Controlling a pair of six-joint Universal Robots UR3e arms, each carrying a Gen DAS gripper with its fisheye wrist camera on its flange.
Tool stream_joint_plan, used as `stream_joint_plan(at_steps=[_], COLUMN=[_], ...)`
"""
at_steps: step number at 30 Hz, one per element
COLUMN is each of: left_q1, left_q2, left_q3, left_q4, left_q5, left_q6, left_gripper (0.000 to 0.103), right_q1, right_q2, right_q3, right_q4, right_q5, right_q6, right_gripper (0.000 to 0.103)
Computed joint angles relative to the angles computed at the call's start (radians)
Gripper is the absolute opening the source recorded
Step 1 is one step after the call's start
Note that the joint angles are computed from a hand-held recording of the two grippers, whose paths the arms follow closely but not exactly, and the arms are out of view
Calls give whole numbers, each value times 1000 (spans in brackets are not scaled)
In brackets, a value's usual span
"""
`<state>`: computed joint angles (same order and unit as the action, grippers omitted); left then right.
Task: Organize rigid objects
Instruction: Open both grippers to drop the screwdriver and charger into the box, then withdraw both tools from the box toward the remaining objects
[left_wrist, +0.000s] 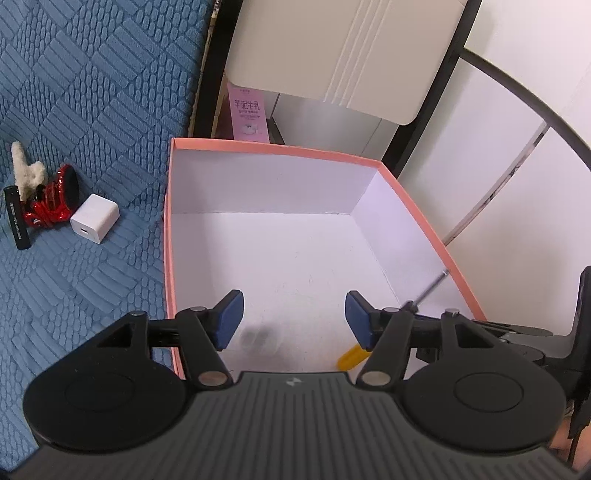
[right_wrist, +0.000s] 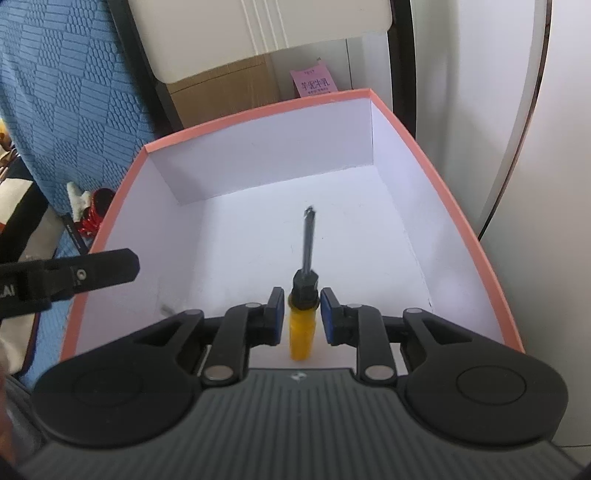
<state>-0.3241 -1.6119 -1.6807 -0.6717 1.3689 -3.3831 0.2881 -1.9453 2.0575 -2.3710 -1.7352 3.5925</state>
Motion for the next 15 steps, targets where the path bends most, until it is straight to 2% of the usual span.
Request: stream_joint_plan(at_steps=[3, 9, 15], left_q1=[5, 29, 118], left_q2=[38, 145, 295], left_q3=[-16, -17, -50], left_q4=[5, -12, -52], left_q5=[1, 7, -63], left_q6=[-6, 22, 63], left_gripper=[67, 67, 67], right_q1=[22, 123, 258], right_q2=[-3, 19, 77], right_q3=[-22, -116, -246], right_q4=[0, 8, 27], right_q5=[-12, -102, -214], right_q6=[-5, 43, 99], right_gripper=[29, 29, 29])
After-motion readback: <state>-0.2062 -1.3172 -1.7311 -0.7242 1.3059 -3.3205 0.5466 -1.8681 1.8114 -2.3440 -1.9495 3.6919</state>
